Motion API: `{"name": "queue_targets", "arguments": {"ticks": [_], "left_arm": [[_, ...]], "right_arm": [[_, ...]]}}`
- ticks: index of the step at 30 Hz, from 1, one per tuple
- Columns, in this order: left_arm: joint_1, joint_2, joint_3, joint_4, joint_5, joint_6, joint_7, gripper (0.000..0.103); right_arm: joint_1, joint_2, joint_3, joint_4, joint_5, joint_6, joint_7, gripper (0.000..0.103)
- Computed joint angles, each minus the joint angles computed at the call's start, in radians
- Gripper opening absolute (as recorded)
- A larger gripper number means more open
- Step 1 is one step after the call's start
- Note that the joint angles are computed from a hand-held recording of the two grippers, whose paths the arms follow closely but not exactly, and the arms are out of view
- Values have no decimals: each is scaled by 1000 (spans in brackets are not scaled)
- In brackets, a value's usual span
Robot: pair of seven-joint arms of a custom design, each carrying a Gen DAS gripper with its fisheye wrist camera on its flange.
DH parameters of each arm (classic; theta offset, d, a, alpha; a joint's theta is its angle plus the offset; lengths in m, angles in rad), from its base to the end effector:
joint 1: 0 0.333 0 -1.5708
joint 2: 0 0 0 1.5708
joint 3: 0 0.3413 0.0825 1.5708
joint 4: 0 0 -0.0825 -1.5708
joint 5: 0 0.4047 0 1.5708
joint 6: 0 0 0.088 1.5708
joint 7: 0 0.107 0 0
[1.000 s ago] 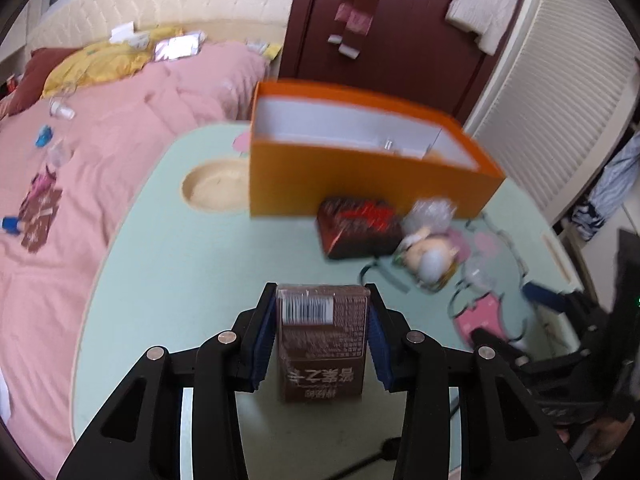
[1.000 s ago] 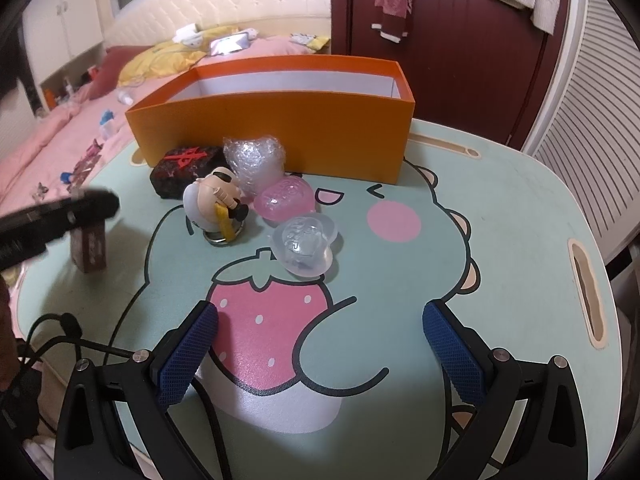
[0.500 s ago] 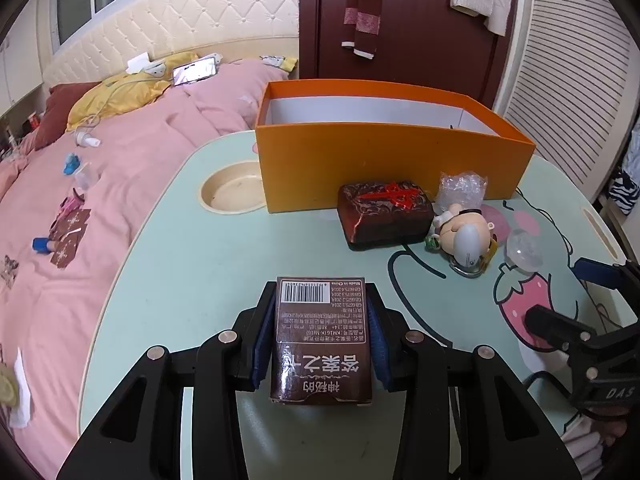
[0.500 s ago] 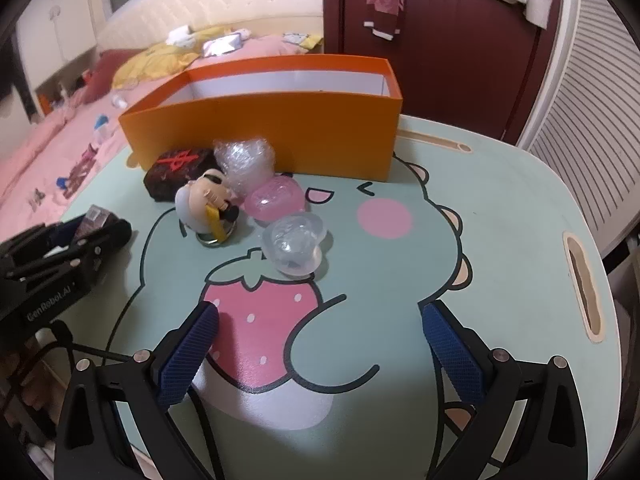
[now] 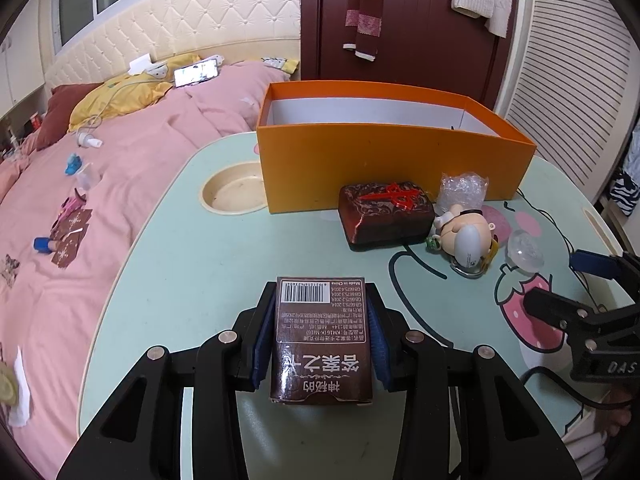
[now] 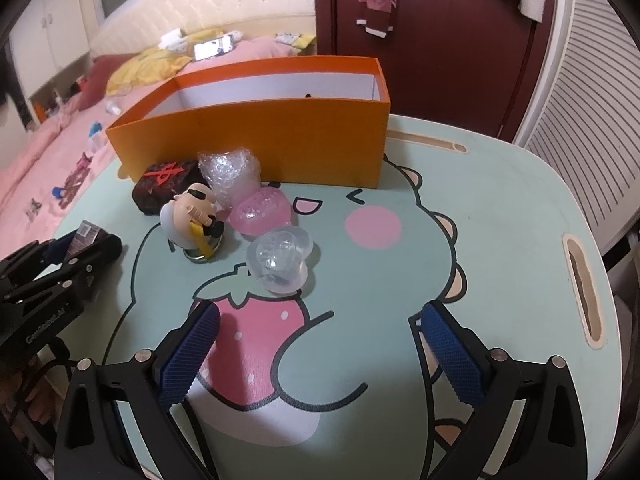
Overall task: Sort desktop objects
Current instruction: 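Grasp the clear plastic cup with the right tool while the left tool holds the carton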
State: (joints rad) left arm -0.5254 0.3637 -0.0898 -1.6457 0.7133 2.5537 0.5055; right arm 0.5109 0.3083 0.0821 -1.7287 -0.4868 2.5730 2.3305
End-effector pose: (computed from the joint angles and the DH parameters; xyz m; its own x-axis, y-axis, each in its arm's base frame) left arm 0.5952 -0.4209 0.4776 -0.0403 -0.9986 0.0331 -0.7442 0.0079 -0.6679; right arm 0.5881 0.3980 0.4770 0.1666 -0.9860 -0.0116 -0.7993 -0.1281 -0.5872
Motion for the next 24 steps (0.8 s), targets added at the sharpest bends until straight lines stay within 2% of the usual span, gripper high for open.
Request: {"name": "queue_targets", "arguments": {"ticks": [7,8,10,11,18,24], "left_arm": [[3,-2,1,-3,-3,4,5,42],[3,-2,1,-4,-2,4,4,42],[3,-3,1,-4,-3,3,4,42],[2,-2,1,-3,-2,2,3,42],[0,-2,0,0,-1,-4,1,42],[-1,-1,-1,3,-1,-10,0,42]], "right_arm": [[-6,54,5,79,29,-22,-73,83],[-7,61,4,86,30,-13,-84,78],[-7,63,3,83,31,18,-103,60],[-7,61,3,77,31,35,-112,37],[-16,20,3,-6,64,137,-88,38],[-15,4,-2,-24,67,163,-57,38]]}}
